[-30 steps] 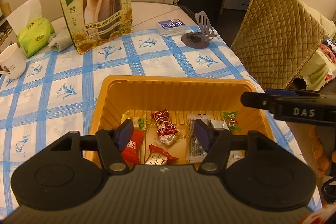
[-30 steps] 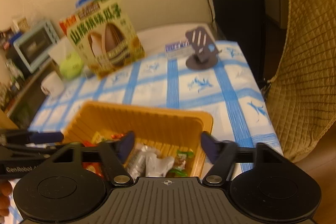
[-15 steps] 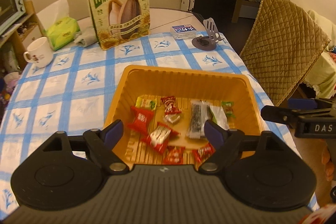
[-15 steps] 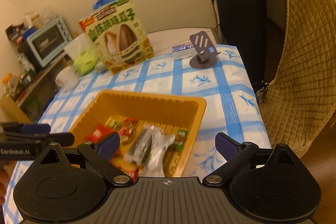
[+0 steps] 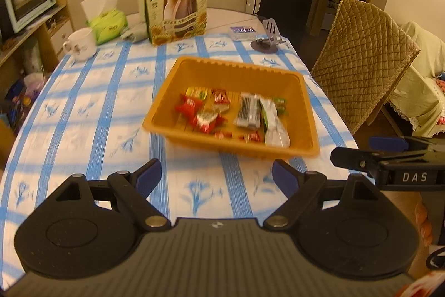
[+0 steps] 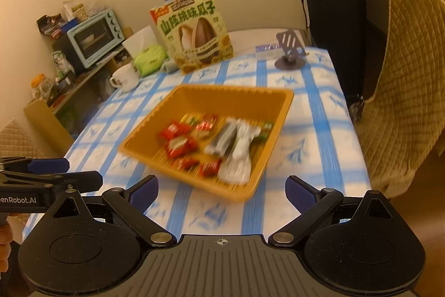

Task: Organize snacks

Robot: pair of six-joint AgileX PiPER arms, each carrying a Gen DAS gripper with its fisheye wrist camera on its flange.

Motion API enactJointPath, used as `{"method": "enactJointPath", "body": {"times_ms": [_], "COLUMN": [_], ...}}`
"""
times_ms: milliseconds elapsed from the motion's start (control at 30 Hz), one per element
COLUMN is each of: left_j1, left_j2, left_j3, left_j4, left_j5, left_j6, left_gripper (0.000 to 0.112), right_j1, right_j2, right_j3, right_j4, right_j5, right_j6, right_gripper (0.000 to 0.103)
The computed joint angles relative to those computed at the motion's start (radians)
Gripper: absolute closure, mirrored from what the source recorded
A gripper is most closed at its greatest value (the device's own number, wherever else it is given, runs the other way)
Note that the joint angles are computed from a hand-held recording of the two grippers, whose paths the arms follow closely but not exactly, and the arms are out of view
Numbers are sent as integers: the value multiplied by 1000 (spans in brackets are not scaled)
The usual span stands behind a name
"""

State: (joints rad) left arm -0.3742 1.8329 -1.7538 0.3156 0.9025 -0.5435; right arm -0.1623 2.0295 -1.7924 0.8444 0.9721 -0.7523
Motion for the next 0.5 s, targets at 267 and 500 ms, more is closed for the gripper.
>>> {"method": "enactJointPath", "body": {"times_ms": [267,500], "left_j1": [2,34], "left_j2": [-235,-436], "left_j3": [279,488], "left_j4": [-62,-140], "left_j5": [-36,-49], "left_j6": [21,114], "left_gripper": [27,27], "right_j1": [20,94], "right_j2": [-248,-452], "right_j3": [317,539], "right_j4": [-15,-115], "right_j5": [-70,-129], "right_j6": [19,134], "right_gripper": [6,6]}}
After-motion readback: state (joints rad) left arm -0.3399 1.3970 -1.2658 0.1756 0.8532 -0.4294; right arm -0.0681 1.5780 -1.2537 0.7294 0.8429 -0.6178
